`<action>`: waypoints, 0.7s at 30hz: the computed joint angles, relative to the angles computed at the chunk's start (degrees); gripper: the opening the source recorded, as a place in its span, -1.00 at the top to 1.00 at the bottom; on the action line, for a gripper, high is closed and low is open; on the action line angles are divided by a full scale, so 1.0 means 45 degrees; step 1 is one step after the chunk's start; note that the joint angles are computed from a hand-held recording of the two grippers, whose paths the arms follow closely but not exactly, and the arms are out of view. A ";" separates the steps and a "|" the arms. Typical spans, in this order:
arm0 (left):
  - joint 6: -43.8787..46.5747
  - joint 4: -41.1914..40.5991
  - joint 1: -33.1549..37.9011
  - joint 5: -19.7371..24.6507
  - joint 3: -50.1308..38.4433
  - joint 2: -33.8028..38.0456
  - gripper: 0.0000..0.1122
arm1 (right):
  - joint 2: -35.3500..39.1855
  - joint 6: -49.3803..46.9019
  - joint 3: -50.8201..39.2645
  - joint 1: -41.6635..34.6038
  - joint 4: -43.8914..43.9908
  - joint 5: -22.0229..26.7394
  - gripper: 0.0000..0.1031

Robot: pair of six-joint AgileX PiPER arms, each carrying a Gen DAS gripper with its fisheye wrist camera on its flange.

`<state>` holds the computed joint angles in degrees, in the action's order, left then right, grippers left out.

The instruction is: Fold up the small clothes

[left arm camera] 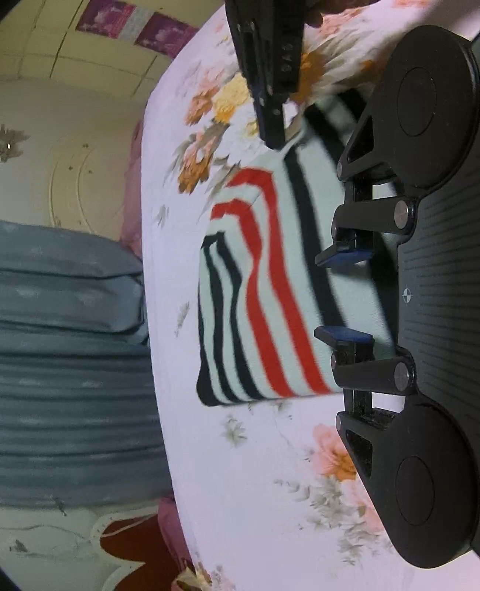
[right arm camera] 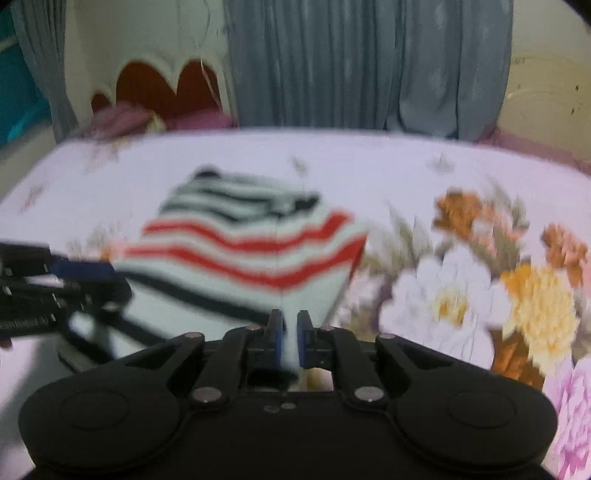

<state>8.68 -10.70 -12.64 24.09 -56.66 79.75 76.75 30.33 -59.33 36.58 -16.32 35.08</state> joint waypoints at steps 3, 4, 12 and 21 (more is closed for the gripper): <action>-0.1632 0.1369 -0.0284 0.0039 -0.0592 0.0761 0.40 | 0.0595 -0.0442 -0.0538 -0.0379 0.0379 -0.0354 0.81; -0.2077 0.1736 -0.0388 0.0060 -0.0736 0.0992 0.40 | 0.0859 -0.0766 -0.0707 -0.0491 0.0620 -0.0376 0.81; -0.3970 0.3305 -0.0861 0.0058 -0.0861 0.1351 0.40 | 0.1770 -0.0823 -0.0733 -0.0172 0.0335 -0.0152 0.83; -0.7395 0.6624 -0.1746 0.0576 -0.1014 0.1519 0.26 | 0.1607 -0.0665 -0.0113 -0.0154 -0.0195 -0.1008 0.83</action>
